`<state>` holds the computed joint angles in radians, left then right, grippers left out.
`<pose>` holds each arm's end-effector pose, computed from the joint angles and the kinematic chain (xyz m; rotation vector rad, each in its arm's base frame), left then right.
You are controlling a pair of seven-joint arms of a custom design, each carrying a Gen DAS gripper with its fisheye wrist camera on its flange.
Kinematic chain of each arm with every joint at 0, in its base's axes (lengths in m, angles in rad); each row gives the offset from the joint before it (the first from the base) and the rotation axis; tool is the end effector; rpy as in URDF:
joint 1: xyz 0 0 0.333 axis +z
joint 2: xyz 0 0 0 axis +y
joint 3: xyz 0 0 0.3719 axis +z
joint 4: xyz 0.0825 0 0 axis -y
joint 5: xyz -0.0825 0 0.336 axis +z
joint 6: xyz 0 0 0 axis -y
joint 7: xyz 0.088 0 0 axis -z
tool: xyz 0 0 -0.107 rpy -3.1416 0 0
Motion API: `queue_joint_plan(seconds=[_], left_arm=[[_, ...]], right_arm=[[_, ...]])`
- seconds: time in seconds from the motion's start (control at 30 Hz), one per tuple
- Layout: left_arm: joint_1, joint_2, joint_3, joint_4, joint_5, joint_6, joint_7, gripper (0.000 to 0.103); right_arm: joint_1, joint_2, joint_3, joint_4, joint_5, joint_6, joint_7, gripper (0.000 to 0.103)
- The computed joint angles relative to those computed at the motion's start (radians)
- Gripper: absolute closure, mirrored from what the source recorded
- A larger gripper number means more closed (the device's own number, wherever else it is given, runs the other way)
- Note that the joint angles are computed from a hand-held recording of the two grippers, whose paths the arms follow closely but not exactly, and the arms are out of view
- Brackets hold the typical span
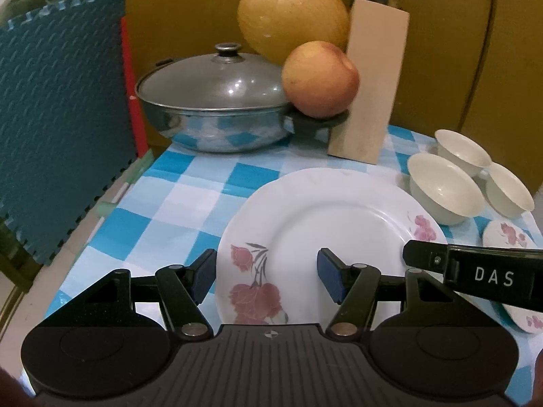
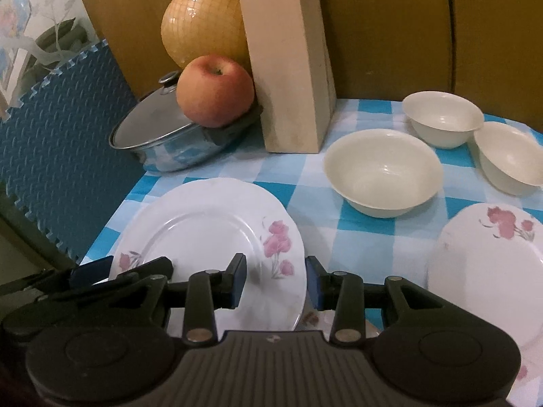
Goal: Organize plates and bowls
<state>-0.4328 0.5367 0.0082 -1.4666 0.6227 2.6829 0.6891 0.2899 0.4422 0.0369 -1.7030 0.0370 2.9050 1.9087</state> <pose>0.6605 -0.3205 0.5111 -1.7538 1.7773 -0.7717 0.6635 0.2171 0.5037 -1.6619 1.7532 -0.3816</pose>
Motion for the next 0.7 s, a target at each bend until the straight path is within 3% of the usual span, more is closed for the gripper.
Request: queue_joint_plan(seconds=[0.7], left_arm=[[-0.035,-0.055,-0.038,-0.110,0.000,0.058,0.057,0.032]], right_arm=[[-0.027,-0.213,-0.005,-0.308,0.010,0.021,0.053,0.070]])
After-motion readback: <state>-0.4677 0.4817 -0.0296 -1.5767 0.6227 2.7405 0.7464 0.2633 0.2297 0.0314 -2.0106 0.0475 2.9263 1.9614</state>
